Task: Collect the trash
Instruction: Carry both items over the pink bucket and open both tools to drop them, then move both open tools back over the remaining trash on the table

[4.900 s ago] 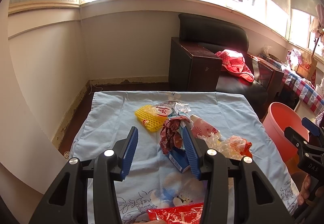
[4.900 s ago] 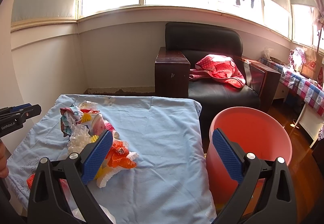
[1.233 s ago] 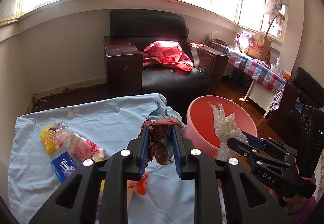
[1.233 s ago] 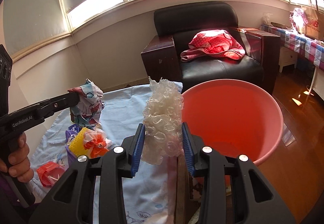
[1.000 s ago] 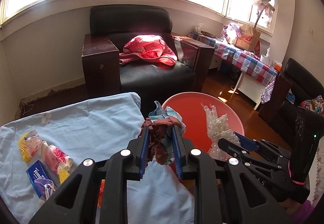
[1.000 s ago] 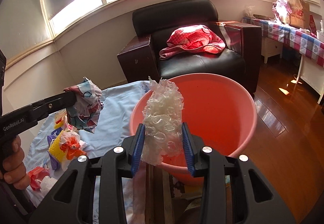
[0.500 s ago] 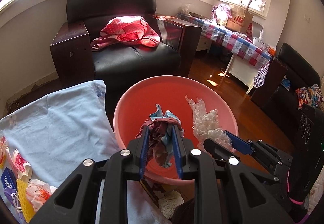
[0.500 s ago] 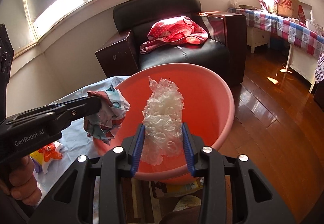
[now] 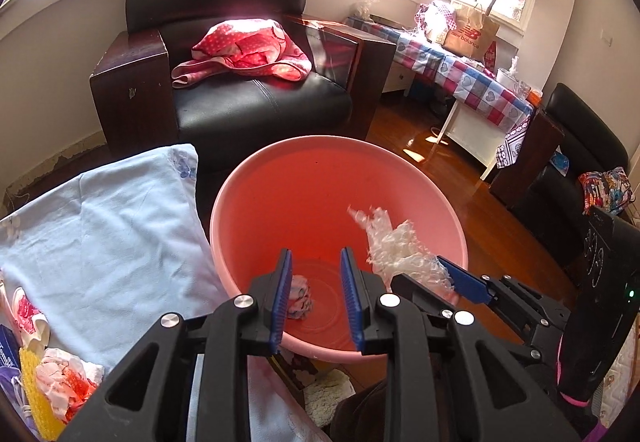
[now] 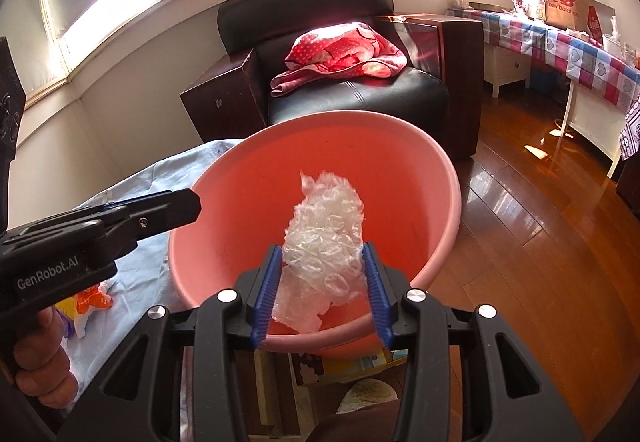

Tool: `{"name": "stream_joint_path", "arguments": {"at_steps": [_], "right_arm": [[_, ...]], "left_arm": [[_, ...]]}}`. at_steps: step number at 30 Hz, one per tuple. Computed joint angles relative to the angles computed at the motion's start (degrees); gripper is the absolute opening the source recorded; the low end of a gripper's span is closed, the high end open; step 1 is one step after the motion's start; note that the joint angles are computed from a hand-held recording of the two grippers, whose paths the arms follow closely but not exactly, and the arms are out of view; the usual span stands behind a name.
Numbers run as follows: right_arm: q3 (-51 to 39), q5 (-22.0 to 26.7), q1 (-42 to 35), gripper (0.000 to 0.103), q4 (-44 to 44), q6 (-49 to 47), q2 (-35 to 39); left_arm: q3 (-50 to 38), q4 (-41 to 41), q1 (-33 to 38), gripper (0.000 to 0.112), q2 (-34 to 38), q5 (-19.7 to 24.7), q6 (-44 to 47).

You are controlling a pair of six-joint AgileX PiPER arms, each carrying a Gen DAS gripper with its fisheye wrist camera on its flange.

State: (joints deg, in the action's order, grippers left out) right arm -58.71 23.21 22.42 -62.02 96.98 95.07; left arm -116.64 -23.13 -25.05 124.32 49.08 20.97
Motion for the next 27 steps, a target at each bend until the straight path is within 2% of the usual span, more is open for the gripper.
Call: {"name": "stream_joint_path", "arguments": {"at_steps": [6,16,27], "right_arm": [[0.32,0.45,0.74,0.043,0.61,0.01,-0.96],[-1.25,5.09,7.67,0.043,0.1,0.98,-2.29],[-5.51,11.59,16.45,0.043,0.38,2.48,-1.4]], "left_arm": [[3.23,-1.95,1.31,0.029,-2.67,-1.05,1.95],[18.85,-7.98,4.69,0.032,-13.94,-5.87,12.04],[35.68,-17.33,13.44,0.032,-27.42,-8.48,23.6]]}}
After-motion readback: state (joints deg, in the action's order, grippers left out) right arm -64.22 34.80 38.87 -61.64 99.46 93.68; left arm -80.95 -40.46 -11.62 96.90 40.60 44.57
